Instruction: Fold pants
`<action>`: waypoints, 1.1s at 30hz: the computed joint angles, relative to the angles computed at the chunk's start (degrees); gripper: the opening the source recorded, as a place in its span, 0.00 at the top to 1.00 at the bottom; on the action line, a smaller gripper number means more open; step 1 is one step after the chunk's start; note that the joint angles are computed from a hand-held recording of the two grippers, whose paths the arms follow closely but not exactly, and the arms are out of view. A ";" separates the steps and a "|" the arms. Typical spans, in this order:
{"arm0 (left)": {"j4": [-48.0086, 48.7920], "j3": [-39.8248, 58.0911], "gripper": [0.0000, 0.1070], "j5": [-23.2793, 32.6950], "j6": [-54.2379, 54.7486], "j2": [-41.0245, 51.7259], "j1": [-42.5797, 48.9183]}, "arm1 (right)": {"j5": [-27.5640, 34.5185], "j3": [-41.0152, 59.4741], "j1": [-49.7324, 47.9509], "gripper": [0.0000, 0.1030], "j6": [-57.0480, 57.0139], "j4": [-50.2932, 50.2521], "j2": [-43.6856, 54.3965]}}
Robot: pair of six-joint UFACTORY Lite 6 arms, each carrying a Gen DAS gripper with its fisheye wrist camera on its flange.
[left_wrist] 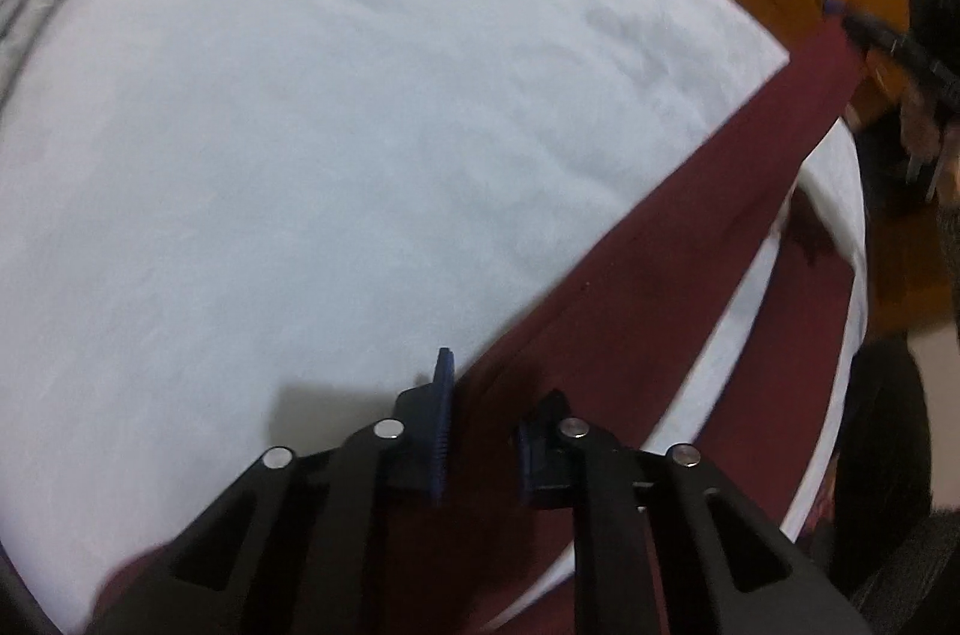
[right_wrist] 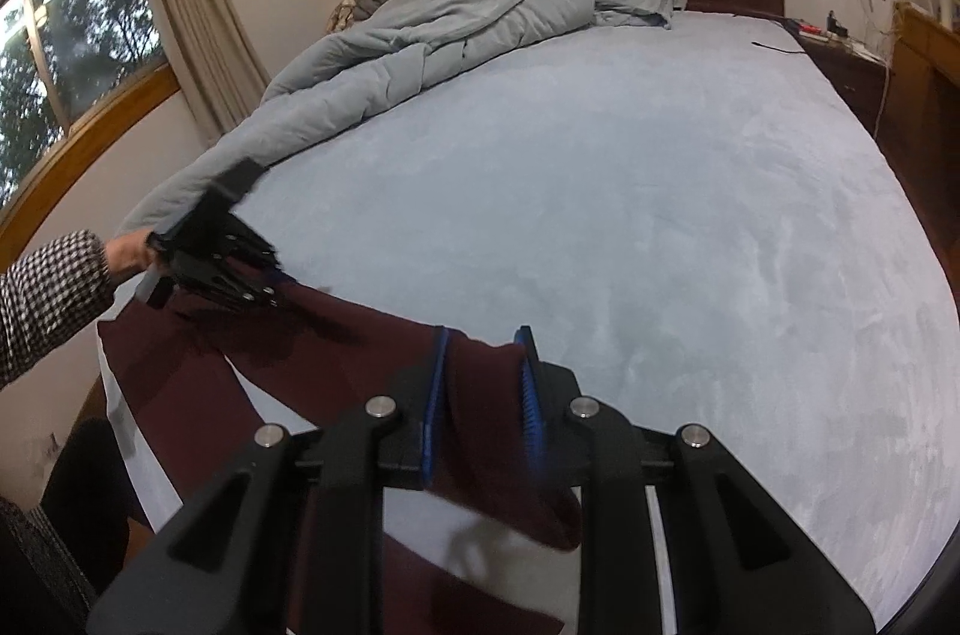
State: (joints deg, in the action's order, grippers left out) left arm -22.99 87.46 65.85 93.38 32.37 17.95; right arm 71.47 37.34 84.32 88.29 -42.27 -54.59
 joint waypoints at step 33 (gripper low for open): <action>-10.45 -68.64 0.84 -10.77 74.93 -48.11 66.98 | 0.28 9.49 55.88 0.57 66.90 13.34 48.48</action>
